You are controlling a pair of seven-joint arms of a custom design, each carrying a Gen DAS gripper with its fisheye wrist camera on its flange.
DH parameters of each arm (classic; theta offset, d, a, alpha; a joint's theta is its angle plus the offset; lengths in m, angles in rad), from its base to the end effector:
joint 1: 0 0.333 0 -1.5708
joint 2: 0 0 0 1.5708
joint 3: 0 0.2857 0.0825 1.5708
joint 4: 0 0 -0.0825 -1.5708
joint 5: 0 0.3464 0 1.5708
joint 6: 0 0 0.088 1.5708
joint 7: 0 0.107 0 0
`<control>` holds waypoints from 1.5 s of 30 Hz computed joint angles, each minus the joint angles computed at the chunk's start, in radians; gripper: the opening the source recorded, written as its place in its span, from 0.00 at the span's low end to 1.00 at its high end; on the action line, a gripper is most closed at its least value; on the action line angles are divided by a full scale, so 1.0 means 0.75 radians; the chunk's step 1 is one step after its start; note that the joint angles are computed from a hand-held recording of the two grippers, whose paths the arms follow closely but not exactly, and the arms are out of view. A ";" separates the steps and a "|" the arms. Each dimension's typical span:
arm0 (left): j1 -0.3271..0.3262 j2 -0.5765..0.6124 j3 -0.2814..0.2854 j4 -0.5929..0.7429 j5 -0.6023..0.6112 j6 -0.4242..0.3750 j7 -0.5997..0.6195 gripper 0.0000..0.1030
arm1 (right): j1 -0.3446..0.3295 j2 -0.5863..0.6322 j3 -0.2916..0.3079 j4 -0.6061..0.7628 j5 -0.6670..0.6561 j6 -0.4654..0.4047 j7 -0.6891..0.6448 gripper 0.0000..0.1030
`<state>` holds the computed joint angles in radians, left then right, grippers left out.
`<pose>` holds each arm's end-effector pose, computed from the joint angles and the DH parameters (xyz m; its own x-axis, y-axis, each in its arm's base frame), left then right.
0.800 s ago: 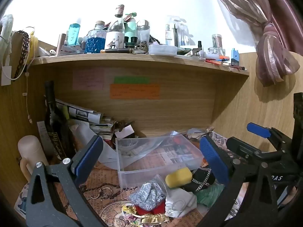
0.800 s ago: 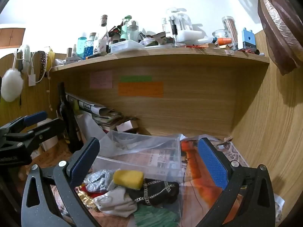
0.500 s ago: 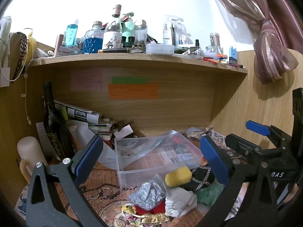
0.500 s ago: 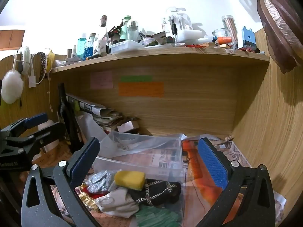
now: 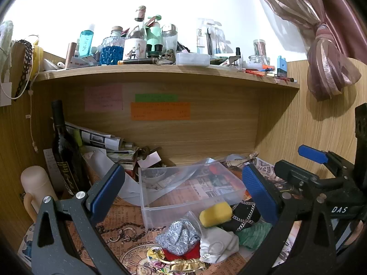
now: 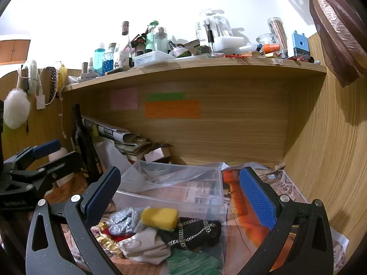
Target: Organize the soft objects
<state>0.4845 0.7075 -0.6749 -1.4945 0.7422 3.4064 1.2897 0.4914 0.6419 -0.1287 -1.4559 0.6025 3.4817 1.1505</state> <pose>0.6779 -0.0602 0.4801 -0.3437 -0.9385 0.0335 -0.2057 0.0404 -0.9778 0.6590 0.2076 0.4656 0.1673 -0.9854 -0.0308 -0.2196 -0.0068 -0.9756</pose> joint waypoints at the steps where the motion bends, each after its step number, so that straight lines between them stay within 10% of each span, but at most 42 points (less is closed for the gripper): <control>1: -0.004 -0.002 0.005 0.000 -0.002 0.002 -0.001 1.00 | -0.001 0.000 0.002 0.000 -0.001 0.001 0.000 1.00; 45: -0.108 -0.030 0.168 0.027 0.103 0.059 -0.185 1.00 | -0.018 -0.008 0.040 -0.009 -0.005 0.021 0.000 1.00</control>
<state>0.4035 0.6853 -0.5491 -1.4740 0.8193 3.4504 1.1511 0.4778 0.6361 -0.0987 -1.4627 0.5990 3.4971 1.1508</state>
